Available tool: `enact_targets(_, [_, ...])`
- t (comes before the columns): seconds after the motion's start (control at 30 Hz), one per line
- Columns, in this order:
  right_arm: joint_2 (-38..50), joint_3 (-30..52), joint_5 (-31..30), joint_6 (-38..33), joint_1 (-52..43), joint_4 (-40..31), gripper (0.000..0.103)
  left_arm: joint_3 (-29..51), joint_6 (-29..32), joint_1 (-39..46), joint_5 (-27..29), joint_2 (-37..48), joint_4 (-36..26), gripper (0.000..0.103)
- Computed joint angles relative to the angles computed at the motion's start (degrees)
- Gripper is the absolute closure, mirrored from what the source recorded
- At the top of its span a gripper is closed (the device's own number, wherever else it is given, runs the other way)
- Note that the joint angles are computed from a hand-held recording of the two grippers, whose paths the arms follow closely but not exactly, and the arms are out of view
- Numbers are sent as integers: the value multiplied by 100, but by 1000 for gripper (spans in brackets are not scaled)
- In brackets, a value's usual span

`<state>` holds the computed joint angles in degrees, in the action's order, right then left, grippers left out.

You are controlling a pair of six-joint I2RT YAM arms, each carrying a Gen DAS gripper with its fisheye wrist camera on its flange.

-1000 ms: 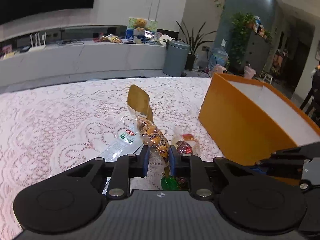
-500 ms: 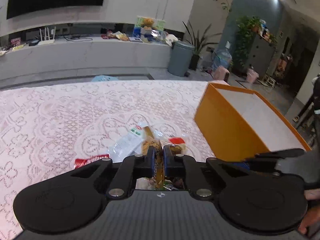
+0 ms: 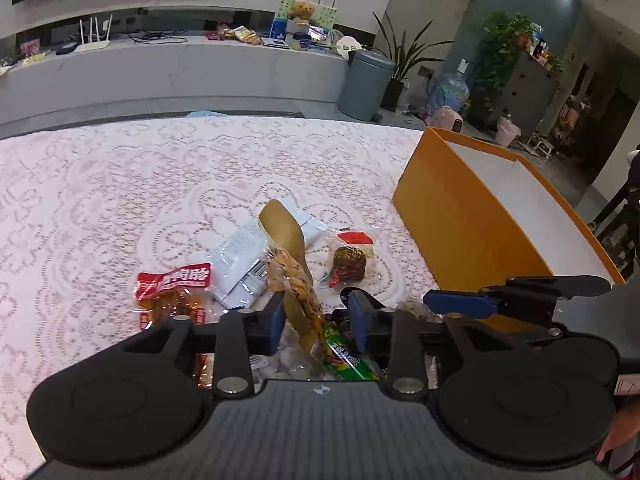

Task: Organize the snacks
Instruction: 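Lift nut bag with left tool while right tool lowers onto clear snack bag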

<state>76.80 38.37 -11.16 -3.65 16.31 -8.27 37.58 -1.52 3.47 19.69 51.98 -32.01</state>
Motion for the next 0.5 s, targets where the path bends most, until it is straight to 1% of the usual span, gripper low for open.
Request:
enact_targets(0.03, [23, -15, 35, -29, 36, 60, 57, -19, -25, -1, 0, 46, 62, 57])
enact_targets(0.1, [80, -11, 75, -81, 89, 97, 54, -91, -93, -13, -10, 98, 226, 44])
enact_targets(0.2, [121, -4, 101, -93, 123, 104, 52, -174, -193, -17, -50, 228, 508, 39])
enact_targets(0.27, [79, -24, 140, -133, 146, 91, 52, -219, -283, -33, -78, 377, 763, 38])
enact_targets(0.33, [6, -66, 117, -181, 147, 68, 52, -263, -424, -110, -227, 537, 1025, 40])
enact_targets(0.37, [-33, -75, 110, -186, 143, 31, 50, -269, -461, -158, -326, 616, 1139, 46])
enact_targets(0.4, [-52, -73, 101, -188, 129, -10, 48, -262, -488, -214, -468, 709, 1217, 59])
enact_targets(0.43, [-49, -53, 54, -197, 89, -93, 47, -234, -505, -236, -555, 836, 1250, 63])
enact_targets(0.5, [-29, -22, -1, -201, 10, -192, 47, -311, -644, -121, -434, 894, 1412, 63])
